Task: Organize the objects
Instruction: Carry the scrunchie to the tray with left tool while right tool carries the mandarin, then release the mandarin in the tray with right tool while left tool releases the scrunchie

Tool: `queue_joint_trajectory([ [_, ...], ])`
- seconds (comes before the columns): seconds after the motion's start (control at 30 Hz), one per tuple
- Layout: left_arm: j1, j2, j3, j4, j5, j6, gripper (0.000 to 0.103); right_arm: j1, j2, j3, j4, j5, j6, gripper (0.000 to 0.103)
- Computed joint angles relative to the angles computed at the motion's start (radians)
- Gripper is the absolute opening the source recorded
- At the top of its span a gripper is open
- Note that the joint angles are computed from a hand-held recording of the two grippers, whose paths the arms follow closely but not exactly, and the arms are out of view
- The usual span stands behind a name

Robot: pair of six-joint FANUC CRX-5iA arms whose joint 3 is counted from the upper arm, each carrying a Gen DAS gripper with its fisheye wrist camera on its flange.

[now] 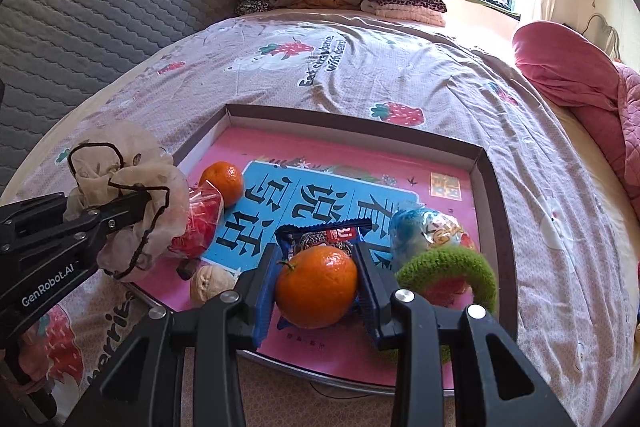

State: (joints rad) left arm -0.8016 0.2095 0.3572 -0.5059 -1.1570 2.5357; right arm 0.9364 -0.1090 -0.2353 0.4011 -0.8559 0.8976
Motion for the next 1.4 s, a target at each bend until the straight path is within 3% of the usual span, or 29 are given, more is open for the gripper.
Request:
queue_joint_trajectory([
  [0.3, -0.005, 0.037, 0.027, 0.019, -0.001, -0.033, 0.024, 0.003, 0.006, -0.014, 0.026, -0.007, -0.019, 0.038],
  [0.5, -0.001, 0.036, 0.024, 0.034, -0.008, -0.026, 0.034, 0.004, 0.000, -0.012, 0.032, -0.011, -0.019, 0.048],
  [0.7, 0.001, 0.018, 0.018, 0.039, -0.017, -0.014, 0.055, 0.007, -0.008, -0.003, 0.040, -0.022, -0.022, 0.052],
  [0.8, 0.004, 0.005, 0.011, 0.052, -0.023, -0.008, 0.056, 0.010, -0.017, 0.002, 0.041, -0.027, -0.024, 0.052],
  [0.93, 0.028, 0.007, 0.018, 0.126, -0.076, -0.040, 0.056, 0.013, -0.026, 0.008, 0.047, -0.044, -0.030, 0.052],
  [1.2, 0.034, 0.013, 0.051, 0.168, -0.193, -0.076, 0.056, 0.023, -0.067, 0.012, 0.045, -0.055, -0.046, 0.052],
  [1.4, 0.018, -0.004, 0.044, 0.165, -0.212, -0.057, 0.056, 0.036, -0.103, 0.003, 0.064, -0.059, -0.065, 0.052],
])
